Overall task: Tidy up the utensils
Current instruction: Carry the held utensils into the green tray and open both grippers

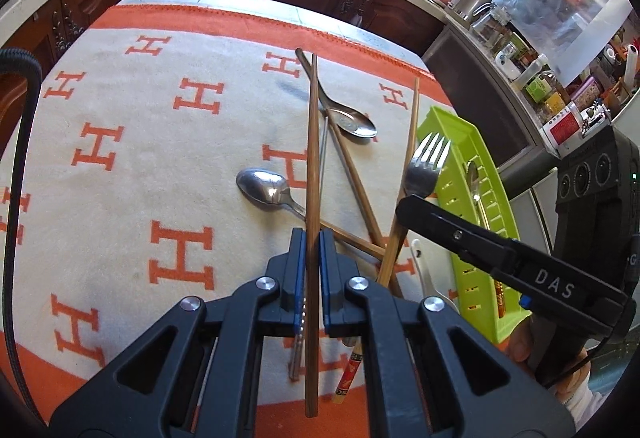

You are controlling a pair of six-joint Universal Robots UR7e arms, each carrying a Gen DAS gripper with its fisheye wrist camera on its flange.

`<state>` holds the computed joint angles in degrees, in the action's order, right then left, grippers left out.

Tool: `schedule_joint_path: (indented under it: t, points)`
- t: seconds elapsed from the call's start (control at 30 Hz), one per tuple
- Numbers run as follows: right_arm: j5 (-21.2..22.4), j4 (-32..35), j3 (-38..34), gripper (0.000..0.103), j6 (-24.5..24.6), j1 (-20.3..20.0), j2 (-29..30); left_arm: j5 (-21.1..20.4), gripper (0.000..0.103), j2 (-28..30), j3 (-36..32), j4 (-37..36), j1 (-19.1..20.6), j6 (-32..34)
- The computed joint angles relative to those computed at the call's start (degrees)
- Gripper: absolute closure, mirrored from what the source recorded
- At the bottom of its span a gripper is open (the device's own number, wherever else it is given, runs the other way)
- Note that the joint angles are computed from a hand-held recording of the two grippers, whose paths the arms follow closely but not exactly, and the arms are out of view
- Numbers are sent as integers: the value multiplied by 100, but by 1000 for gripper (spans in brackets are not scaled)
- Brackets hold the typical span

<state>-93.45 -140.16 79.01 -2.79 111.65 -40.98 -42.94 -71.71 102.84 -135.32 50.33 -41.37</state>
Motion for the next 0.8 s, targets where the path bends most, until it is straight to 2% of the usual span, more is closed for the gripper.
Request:
schedule_joint_path:
  t: [0.4,0.57,0.8]
  points:
    - [252,-337,649,97,-16,32,-817,79,99,-78,44,87,-446,-69]
    - [268,-424,857,97,13,-37,-1188,-52,99,147,-191,91,-575,50]
    - [163,-334,880,97,129,-209,-1635,-389,99,734,-848,26,-649,431]
